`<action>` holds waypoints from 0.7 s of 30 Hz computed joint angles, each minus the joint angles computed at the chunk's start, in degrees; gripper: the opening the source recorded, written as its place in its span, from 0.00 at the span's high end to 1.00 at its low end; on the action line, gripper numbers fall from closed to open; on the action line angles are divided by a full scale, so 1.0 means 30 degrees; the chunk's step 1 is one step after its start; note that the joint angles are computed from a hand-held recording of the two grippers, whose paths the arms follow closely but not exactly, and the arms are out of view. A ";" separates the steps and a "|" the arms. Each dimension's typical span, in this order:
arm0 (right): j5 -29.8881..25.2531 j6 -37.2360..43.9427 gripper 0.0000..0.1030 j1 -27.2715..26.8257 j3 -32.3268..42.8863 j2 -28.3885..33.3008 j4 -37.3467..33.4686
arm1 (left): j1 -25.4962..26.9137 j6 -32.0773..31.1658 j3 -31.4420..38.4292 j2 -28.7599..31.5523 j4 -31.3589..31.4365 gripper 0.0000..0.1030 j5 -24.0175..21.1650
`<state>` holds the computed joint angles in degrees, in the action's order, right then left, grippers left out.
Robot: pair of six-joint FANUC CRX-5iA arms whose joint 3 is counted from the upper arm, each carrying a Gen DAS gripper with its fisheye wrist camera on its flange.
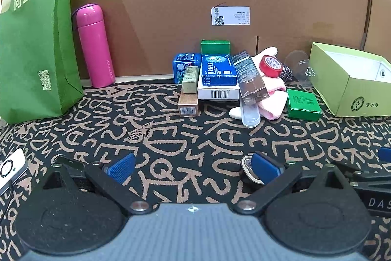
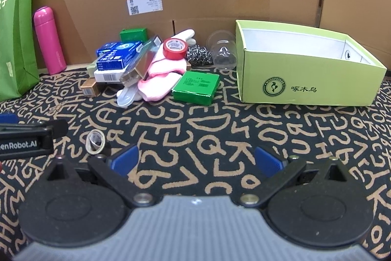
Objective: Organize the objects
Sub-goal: 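Move both tools toward the pile of boxes beside the pink gloves, then grasp the blue medicine box with the left tool while the right tool grasps the silver box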
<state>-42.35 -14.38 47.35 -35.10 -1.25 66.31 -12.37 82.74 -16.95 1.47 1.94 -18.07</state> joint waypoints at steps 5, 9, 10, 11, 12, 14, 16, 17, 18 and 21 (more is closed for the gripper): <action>0.1342 0.0167 0.00 -0.1070 0.0191 0.0584 0.0740 | 0.0335 -0.3427 -0.0144 0.0749 0.3321 0.00 0.0781; 0.2366 0.0037 0.00 -0.2496 0.0898 0.1728 0.2440 | 0.0332 -0.6836 0.0347 0.1966 0.7331 0.00 0.1212; 0.2608 0.0213 0.00 -0.2794 0.1229 0.2080 0.2609 | 0.0334 -0.7409 0.0732 0.2408 0.8171 0.00 0.1081; 0.3003 0.0101 0.00 -0.3179 0.1468 0.2406 0.3137 | 0.0365 -0.7403 0.1244 0.2853 0.8422 0.00 0.0960; 0.3234 -0.0085 0.00 -0.3459 0.1692 0.2707 0.3654 | 0.0414 -0.6823 0.1922 0.3308 0.8069 0.00 0.0812; 0.4004 -0.1285 0.00 -0.4211 0.1907 0.3120 0.5676 | 0.0458 -0.3616 0.4147 0.4395 0.5124 0.00 -0.0022; 0.5590 -0.3260 0.00 -0.5278 0.1960 0.3295 0.8401 | 0.0425 -0.1716 0.6026 0.5400 0.3327 0.00 -0.0968; 0.6519 -0.4411 0.00 -0.5902 0.2000 0.3406 1.0155 | 0.0419 -0.1661 0.6520 0.5752 0.3251 0.01 -0.1201; 0.7156 -0.4595 0.00 -0.6234 0.2226 0.3661 1.1037 | 0.0417 -0.1802 0.6971 0.6093 0.3337 0.01 -0.1429; 0.7287 -0.3312 0.06 -0.6118 0.3354 0.4989 1.1325 | 0.0271 -0.2414 0.8082 0.6946 0.3509 0.06 -0.1842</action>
<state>-20.49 -24.32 29.00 -25.04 13.72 100.28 -11.55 75.49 7.29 22.31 12.47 -23.59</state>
